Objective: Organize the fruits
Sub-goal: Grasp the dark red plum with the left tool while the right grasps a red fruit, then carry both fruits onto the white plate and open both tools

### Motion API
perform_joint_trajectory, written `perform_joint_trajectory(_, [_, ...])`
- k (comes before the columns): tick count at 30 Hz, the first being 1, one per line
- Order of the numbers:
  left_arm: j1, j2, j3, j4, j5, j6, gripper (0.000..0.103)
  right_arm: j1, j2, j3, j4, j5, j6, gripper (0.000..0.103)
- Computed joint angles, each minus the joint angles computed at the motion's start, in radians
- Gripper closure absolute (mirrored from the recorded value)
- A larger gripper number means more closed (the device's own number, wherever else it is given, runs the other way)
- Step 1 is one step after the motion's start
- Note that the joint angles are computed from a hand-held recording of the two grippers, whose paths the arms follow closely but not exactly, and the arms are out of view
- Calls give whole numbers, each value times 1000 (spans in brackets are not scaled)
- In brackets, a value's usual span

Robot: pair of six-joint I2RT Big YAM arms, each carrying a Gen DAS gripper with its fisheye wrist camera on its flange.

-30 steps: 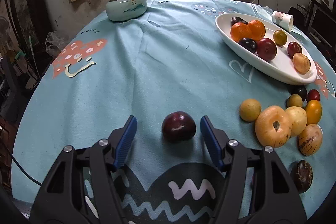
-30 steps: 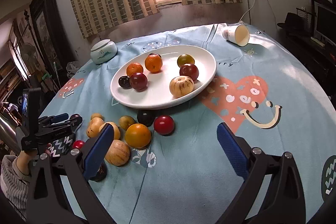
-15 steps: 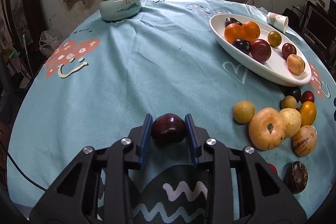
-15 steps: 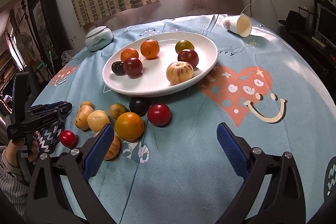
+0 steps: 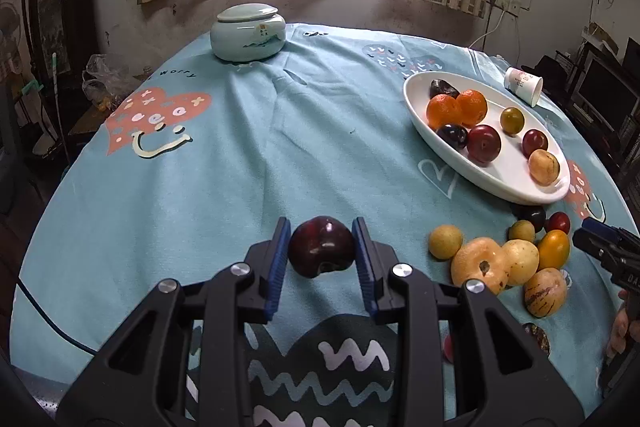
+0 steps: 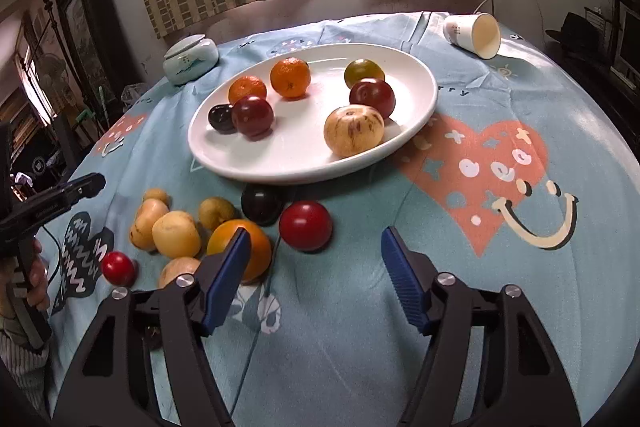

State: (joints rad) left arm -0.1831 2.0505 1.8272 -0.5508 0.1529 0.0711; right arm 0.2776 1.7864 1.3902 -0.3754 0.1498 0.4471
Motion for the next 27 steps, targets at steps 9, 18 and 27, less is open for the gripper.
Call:
perform_joint_trajectory(9, [-4,7,9,-17,-1,12,71,-49,61,53,-5,-187,99,62])
perform_joint_trajectory(18, [-15,10,4,-23,-12,39,71,-36,40,37,12,-142,71,73])
perform_joint_trajectory(27, [-73,20,103,-78,11,26,71,-12,-133,-20,157,60,-47,72])
